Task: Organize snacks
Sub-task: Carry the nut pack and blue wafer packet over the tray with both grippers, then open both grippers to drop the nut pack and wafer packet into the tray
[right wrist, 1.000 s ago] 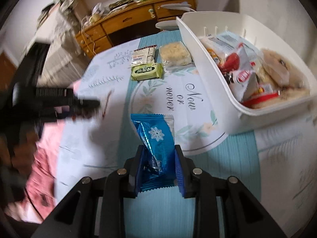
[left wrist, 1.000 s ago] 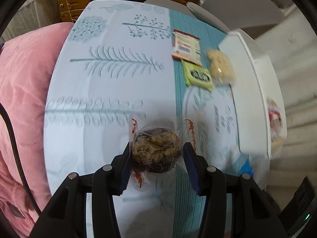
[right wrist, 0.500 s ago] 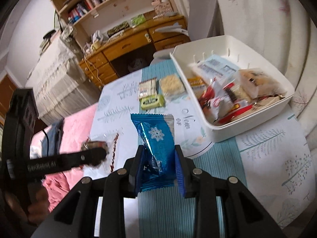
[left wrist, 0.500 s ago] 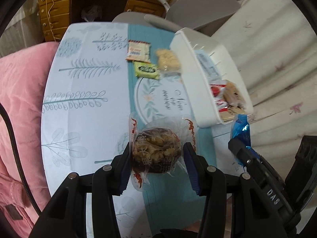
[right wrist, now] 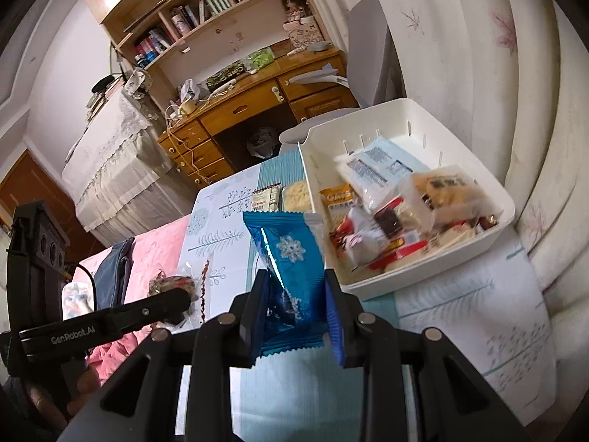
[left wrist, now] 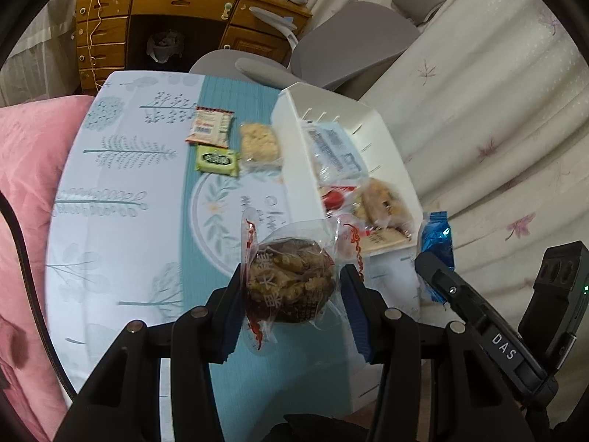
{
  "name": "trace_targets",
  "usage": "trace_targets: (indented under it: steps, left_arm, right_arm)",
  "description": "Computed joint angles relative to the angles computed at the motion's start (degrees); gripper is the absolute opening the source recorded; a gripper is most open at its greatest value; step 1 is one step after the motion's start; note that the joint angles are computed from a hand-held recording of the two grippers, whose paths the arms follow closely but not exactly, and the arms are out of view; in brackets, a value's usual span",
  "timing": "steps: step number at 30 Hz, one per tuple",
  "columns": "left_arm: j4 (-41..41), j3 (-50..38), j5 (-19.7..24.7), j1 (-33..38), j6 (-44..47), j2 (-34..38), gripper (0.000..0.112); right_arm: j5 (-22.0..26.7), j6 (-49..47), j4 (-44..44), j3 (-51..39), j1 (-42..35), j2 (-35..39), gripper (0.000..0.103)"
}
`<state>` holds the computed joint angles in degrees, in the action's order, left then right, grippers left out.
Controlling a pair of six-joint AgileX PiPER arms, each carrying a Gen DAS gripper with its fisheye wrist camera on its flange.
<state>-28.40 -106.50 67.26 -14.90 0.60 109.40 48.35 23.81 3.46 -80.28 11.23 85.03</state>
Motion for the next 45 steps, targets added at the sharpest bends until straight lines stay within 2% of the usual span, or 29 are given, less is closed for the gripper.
trace_targets:
  steps: [10, 18, 26, 27, 30, 31, 34, 38, 45]
  left_arm:
    - [5.8, -5.0, -7.0, -9.6, -15.2, 4.0, 0.048]
    - [9.6, -14.0, -9.3, -15.3, -24.4, 11.2, 0.048]
    - [12.0, -29.5, -6.3, -18.4, -29.1, 20.9, 0.049]
    - [12.5, -32.1, -5.2, -18.6, -29.5, 22.3, 0.052]
    - [15.0, -40.7, -0.3, -19.3, -32.0, 26.4, 0.075]
    - [15.7, -41.1, -0.1, -19.5, -32.6, 26.5, 0.077]
    - [15.7, -38.0, -1.1, -19.3, -33.1, 25.0, 0.078]
    - [15.8, -29.2, -5.0, -18.7, -33.4, 20.4, 0.078]
    - [14.8, -16.0, -9.2, -17.1, -32.2, 13.4, 0.078]
  right_arm:
    - [6.8, -26.6, 15.7, -5.2, -15.2, 3.5, 0.029]
    - [11.9, -41.0, 20.6, -9.9, -23.3, 7.5, 0.029]
    - [13.4, -48.4, 21.3, -13.8, -27.3, 11.4, 0.029]
    - [13.7, -49.2, 21.6, -14.4, -27.8, 11.8, 0.029]
    - [14.0, -50.1, 22.2, -16.0, -28.8, 13.2, 0.031]
    - [14.2, -49.9, 22.4, -16.4, -29.0, 13.6, 0.031]
    - [16.5, -48.7, 23.3, -18.3, -30.1, 15.4, 0.036]
    - [18.0, -46.6, 24.0, -18.5, -30.4, 16.4, 0.041]
    - [18.1, -45.2, 24.7, -15.9, -28.8, 15.0, 0.042]
